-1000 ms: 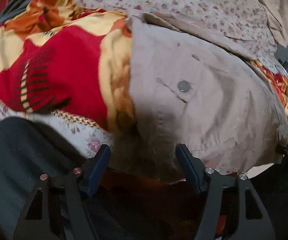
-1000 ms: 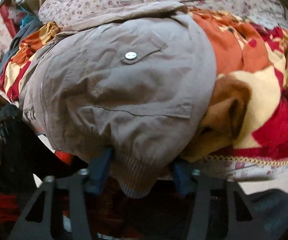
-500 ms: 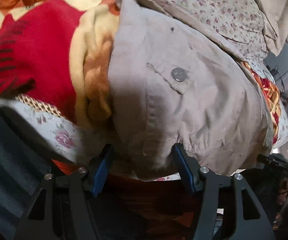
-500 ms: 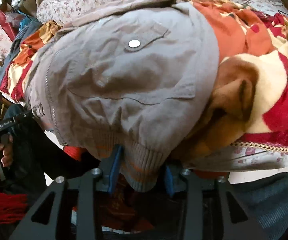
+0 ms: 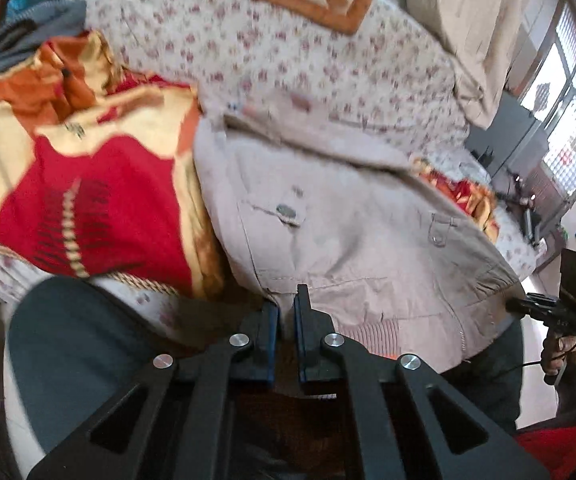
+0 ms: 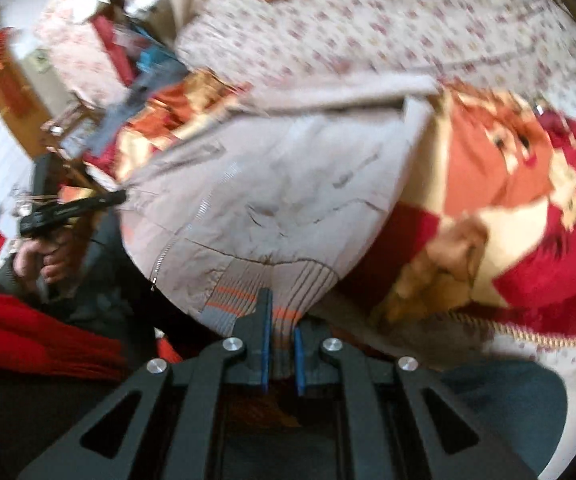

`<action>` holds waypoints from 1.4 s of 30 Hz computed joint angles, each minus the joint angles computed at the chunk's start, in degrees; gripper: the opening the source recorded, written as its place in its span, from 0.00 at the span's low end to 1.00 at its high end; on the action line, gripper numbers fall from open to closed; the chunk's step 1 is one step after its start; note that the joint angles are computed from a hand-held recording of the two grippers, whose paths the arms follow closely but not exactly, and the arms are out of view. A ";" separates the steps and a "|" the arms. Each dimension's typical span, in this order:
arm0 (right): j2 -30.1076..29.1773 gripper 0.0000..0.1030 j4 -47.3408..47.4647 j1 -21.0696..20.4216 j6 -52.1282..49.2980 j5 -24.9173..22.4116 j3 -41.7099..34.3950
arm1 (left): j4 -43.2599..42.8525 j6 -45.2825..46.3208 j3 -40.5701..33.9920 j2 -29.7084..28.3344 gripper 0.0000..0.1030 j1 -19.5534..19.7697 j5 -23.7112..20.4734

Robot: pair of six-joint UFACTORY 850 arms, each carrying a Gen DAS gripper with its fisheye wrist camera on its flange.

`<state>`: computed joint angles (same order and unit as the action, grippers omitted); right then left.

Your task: Fold large clothes

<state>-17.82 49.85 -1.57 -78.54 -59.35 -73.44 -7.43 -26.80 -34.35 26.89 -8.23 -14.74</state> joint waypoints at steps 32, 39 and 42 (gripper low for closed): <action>-27.92 0.08 -15.49 14.67 43.09 22.65 -45.62 | 25.74 -8.78 -38.59 -39.02 0.00 10.47 -1.29; -46.35 0.10 -22.59 15.80 56.47 15.86 -68.99 | 30.61 -15.15 -43.41 -49.35 0.02 12.74 -0.19; -51.27 0.12 -20.04 15.12 56.94 12.61 -73.98 | 26.96 -12.92 -43.88 -52.05 0.03 13.18 0.51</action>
